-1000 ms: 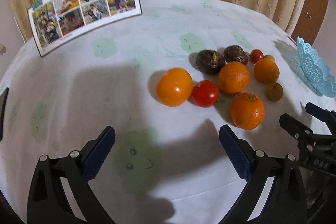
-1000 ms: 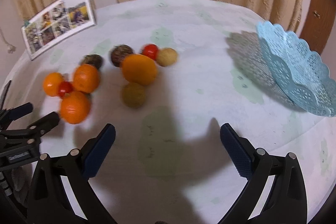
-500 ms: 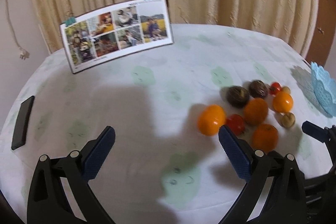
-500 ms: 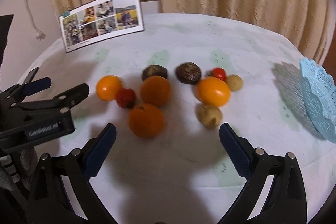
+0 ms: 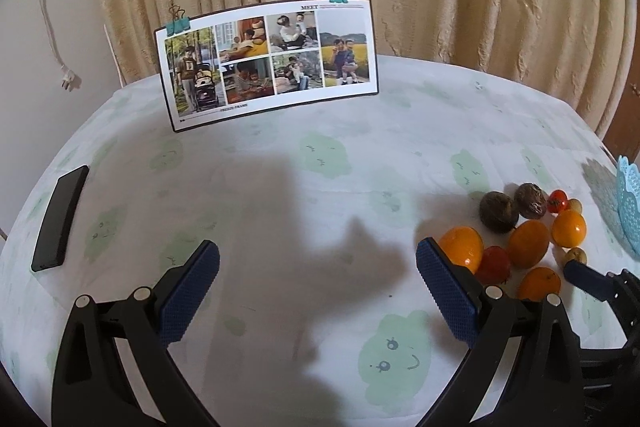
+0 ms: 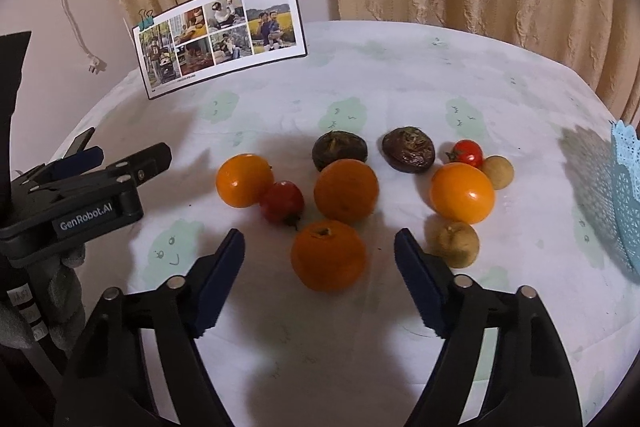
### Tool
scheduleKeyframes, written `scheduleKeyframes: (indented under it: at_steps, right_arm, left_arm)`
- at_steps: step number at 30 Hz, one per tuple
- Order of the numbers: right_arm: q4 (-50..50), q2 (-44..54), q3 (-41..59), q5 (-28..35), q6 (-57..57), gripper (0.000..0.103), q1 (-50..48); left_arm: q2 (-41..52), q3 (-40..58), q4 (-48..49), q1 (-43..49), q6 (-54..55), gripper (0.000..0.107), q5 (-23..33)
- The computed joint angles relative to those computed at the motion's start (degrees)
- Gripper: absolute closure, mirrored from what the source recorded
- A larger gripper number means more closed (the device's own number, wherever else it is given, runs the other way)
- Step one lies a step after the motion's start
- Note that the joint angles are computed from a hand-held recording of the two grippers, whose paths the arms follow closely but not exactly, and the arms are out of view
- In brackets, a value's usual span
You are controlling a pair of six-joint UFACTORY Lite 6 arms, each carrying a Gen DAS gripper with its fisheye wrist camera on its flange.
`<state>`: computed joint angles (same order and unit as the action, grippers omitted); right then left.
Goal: Organize fruits
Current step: 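Grasp an orange with the right gripper while the left gripper grasps another orange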
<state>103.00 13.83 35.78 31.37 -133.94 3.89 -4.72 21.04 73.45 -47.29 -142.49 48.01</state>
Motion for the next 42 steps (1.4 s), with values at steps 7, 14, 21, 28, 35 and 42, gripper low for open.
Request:
scheduleKeyframes:
  at_steps: [7, 14, 21, 28, 35, 42]
  right_arm:
    - [0.6, 2.7, 1.8, -1.4, 0.6, 0.041, 0.7]
    - [-2.0, 1.6, 0.8, -0.5, 1.8, 0.063, -1.5]
    - [-10.6, -1.0, 2.0, 7.0, 7.6, 0.063, -13.1]
    - [-15.6, 2.9, 7.3, 11.1, 11.1, 0.063, -22.0]
    - [-17.0, 3.9, 8.6, 13.3, 12.0, 0.063, -24.6]
    - [-17.5, 5.2, 9.6, 14.2, 12.2, 0.063, -26.2]
  left_arm:
    - [0.5, 0.2, 0.3, 0.4, -0.2, 0.009, -0.4]
    - [0.6, -0.5, 4.1, 0.7, -3.0, 0.009, -1.9]
    - [5.8, 1.9, 13.6, 2.2, -8.0, 0.009, -7.7]
    - [8.1, 4.1, 24.0, 7.4, -13.1, 0.024, -15.9]
    - [10.6, 7.1, 32.3, 10.7, -18.4, 0.038, -20.1]
    - [11.8, 7.7, 41.1, 13.0, -26.3, 0.060, -22.2]
